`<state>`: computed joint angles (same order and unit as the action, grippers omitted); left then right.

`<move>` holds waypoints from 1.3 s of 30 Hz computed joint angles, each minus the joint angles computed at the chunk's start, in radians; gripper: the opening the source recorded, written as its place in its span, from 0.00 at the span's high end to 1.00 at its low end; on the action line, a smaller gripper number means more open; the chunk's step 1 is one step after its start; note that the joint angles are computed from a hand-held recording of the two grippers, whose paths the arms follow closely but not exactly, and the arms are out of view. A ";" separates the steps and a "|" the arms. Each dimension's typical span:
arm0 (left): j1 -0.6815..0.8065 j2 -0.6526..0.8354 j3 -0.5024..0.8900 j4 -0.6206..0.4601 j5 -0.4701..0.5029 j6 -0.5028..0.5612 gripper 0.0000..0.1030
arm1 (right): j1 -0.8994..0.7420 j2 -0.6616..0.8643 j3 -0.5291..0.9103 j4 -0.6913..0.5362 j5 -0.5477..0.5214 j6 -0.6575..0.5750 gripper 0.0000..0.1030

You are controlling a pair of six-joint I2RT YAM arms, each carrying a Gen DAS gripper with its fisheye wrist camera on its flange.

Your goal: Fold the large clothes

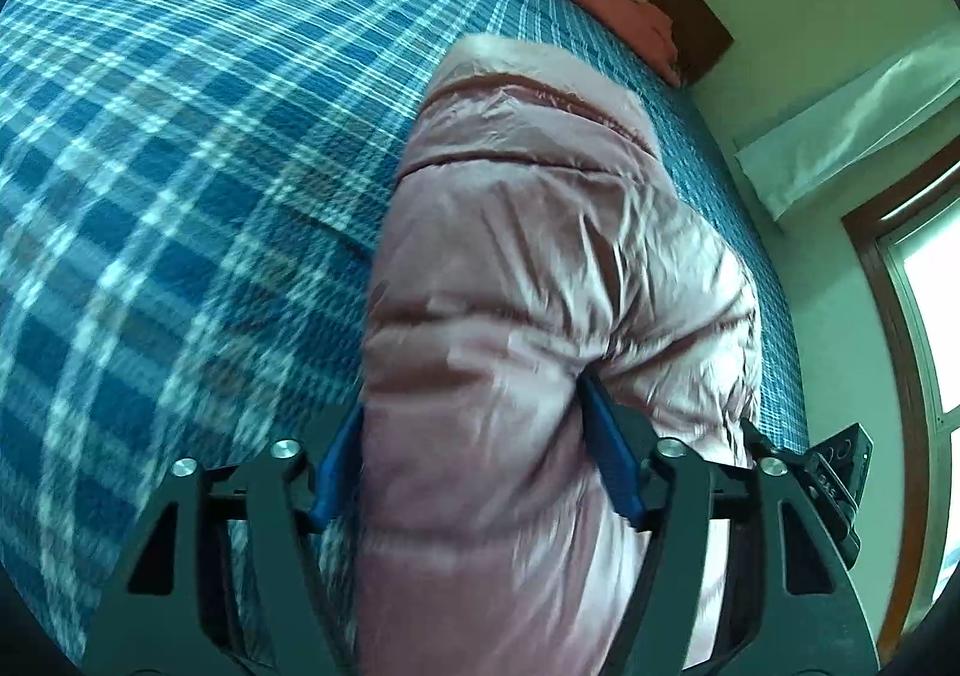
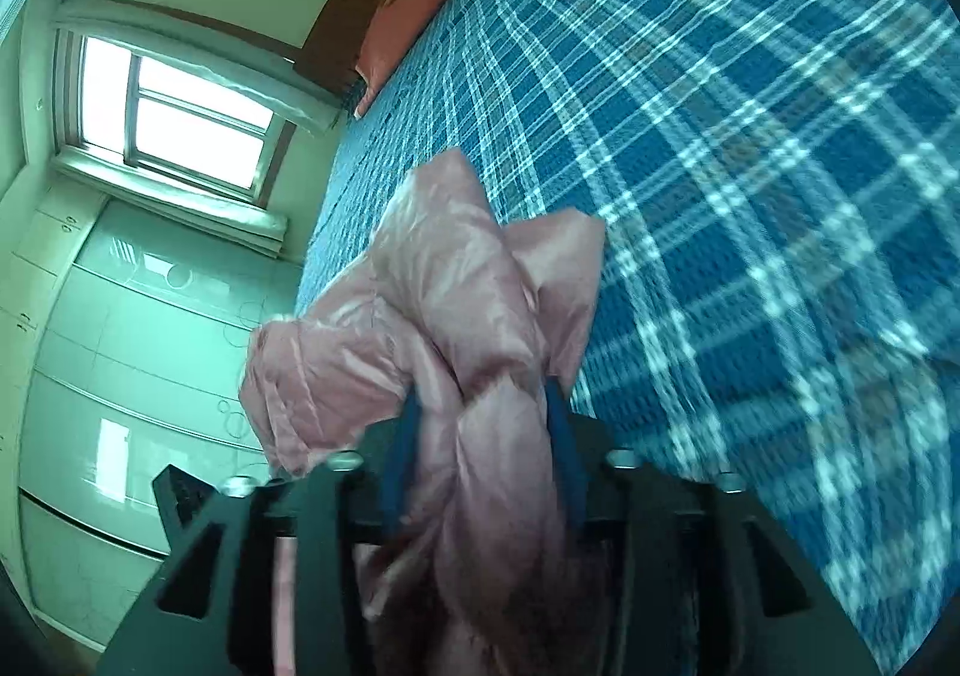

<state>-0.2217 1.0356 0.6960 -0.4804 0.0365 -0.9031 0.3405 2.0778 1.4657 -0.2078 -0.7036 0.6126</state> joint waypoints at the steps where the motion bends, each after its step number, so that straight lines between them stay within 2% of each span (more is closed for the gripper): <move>1: -0.017 -0.045 -0.019 -0.012 -0.004 -0.019 0.29 | -0.003 -0.030 -0.031 -0.002 0.006 -0.007 0.34; 5: -0.157 -0.246 -0.090 -0.094 -0.071 -0.158 0.23 | -0.025 -0.183 -0.237 0.036 -0.040 -0.038 0.30; 7: -0.304 -0.333 -0.109 -0.152 -0.162 -0.265 0.23 | -0.038 -0.268 -0.365 0.073 -0.071 -0.038 0.29; 9: -0.489 -0.384 -0.113 -0.212 -0.294 -0.391 0.20 | -0.045 -0.339 -0.470 0.107 -0.092 -0.032 0.29; 11: -0.694 -0.399 -0.110 -0.264 -0.435 -0.546 0.17 | -0.047 -0.417 -0.591 0.164 -0.112 -0.002 0.29; 14: -0.903 -0.361 -0.097 -0.317 -0.582 -0.715 0.16 | -0.032 -0.510 -0.739 0.239 -0.124 0.042 0.29; 16: -0.957 -0.331 -0.097 -0.324 -0.618 -0.754 0.16 | -0.005 -0.562 -0.802 0.275 -0.092 0.050 0.29; 18: -0.978 -0.312 -0.105 -0.316 -0.638 -0.785 0.26 | 0.022 -0.592 -0.816 0.264 -0.043 0.044 0.43; 19: -0.989 -0.297 -0.101 -0.319 -0.654 -0.797 0.30 | 0.030 -0.593 -0.816 0.265 -0.035 0.052 0.57; 20: -0.986 -0.285 -0.095 -0.313 -0.660 -0.783 0.39 | 0.030 -0.583 -0.809 0.266 -0.042 0.054 0.65; 21: -0.991 -0.280 -0.092 -0.320 -0.669 -0.774 0.46 | 0.023 -0.566 -0.789 0.256 -0.043 0.038 0.68; 22: -0.989 -0.266 -0.086 -0.324 -0.670 -0.765 0.48 | 0.019 -0.550 -0.778 0.261 -0.035 0.032 0.71; 27: -0.983 -0.217 -0.069 -0.340 -0.675 -0.753 0.51 | 0.009 -0.510 -0.800 0.333 -0.051 0.065 0.72; 30: -1.001 -0.198 -0.055 -0.367 -0.693 -0.780 0.46 | -0.004 -0.501 -0.848 0.414 -0.085 0.105 0.70; 34: -1.061 -0.180 -0.031 -0.438 -0.730 -0.871 0.42 | -0.051 -0.501 -0.911 0.481 -0.126 0.108 0.64; 39: -1.203 -0.123 0.023 -0.579 -0.798 -1.086 0.37 | -0.096 -0.578 -0.984 0.465 -0.136 0.087 0.55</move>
<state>-1.4245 0.9126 0.7194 -1.0598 -0.7618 -1.9894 0.2441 1.4996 0.4819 0.2574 -0.8395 0.6992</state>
